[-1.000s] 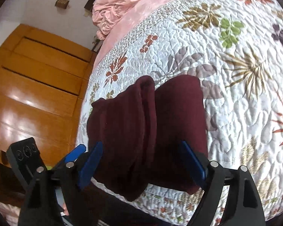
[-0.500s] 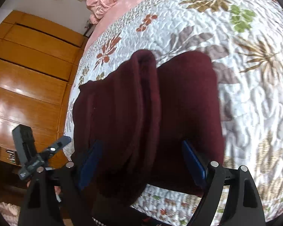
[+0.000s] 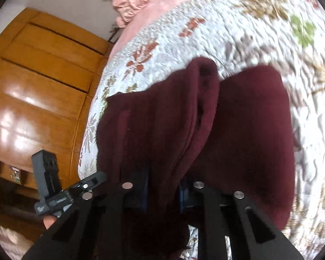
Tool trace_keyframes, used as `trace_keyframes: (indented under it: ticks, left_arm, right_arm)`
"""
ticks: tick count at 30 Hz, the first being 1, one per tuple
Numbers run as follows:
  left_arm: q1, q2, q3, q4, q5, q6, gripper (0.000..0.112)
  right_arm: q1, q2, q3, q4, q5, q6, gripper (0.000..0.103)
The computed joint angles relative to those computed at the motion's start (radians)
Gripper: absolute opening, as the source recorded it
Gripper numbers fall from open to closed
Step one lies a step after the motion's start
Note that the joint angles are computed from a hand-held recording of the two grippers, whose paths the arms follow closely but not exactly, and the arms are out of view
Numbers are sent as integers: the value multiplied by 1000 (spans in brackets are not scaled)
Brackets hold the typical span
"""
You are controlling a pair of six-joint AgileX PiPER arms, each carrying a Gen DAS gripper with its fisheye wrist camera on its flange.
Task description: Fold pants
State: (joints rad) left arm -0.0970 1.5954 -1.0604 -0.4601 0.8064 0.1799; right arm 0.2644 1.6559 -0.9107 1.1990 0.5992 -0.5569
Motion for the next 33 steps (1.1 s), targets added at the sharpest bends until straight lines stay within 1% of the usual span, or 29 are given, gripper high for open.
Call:
trace_keyframes:
  ticks: [4,7,9,12,14,15,17,18,20,21,23,24,25,26,28,30,33]
  left_arm:
    - [1,-25,3,-9,8,-2,100]
    - [-4,-39,-6,-6,15,-9,100]
    - [-14,-46,-15,-2,20,-18,100]
    - [-50,-58,-23,18,12,-41,100]
    - [-81,-54,-27,46,3,-66,100]
    - [-99,-47,-28,63,-2,-82,100]
    - [-122,-32,-28,80,-11,-97,100]
    - [-135,-24,-28,92,-13,-113,100]
    - [-160,-7,-22,110,-26,-132,100]
    - [-173,1,-17,120,-36,-140,100]
    - [-185,13,-3,128,-59,-154,100]
    - [-180,15,1,114,-62,-146,100]
    - [-171,17,5,92,-61,-139,100]
    - [-164,18,6,77,-57,-135,100]
    - [-162,16,9,68,-57,-134,100]
    - [-173,10,16,84,-66,-147,100]
    - [-182,7,20,96,-71,-163,100]
  right_arm:
    - [-31,-50,-19,-41,47,19,19]
    - [-66,-108,-30,-108,72,59,19]
    - [-112,-130,-35,-129,108,68,19]
    - [-157,-143,-45,-177,138,87,19]
    - [-183,-135,-29,-196,138,91,19]
    - [-210,-128,-2,-177,142,65,19]
    - [-220,-84,17,-171,111,54,19]
    - [-217,-87,36,-187,99,72,19]
    - [-228,-46,75,-145,75,18,20]
    - [-239,-33,100,-76,72,-50,21]
    - [-258,-42,131,-10,91,-127,28]
    - [-266,-49,138,0,105,-139,36]
    - [-283,-60,151,18,136,-164,49]
    - [-302,-69,164,44,171,-199,53]
    - [-337,-114,215,90,220,-272,57]
    - [-355,-152,253,85,244,-272,58]
    - [-394,-191,329,130,285,-323,58]
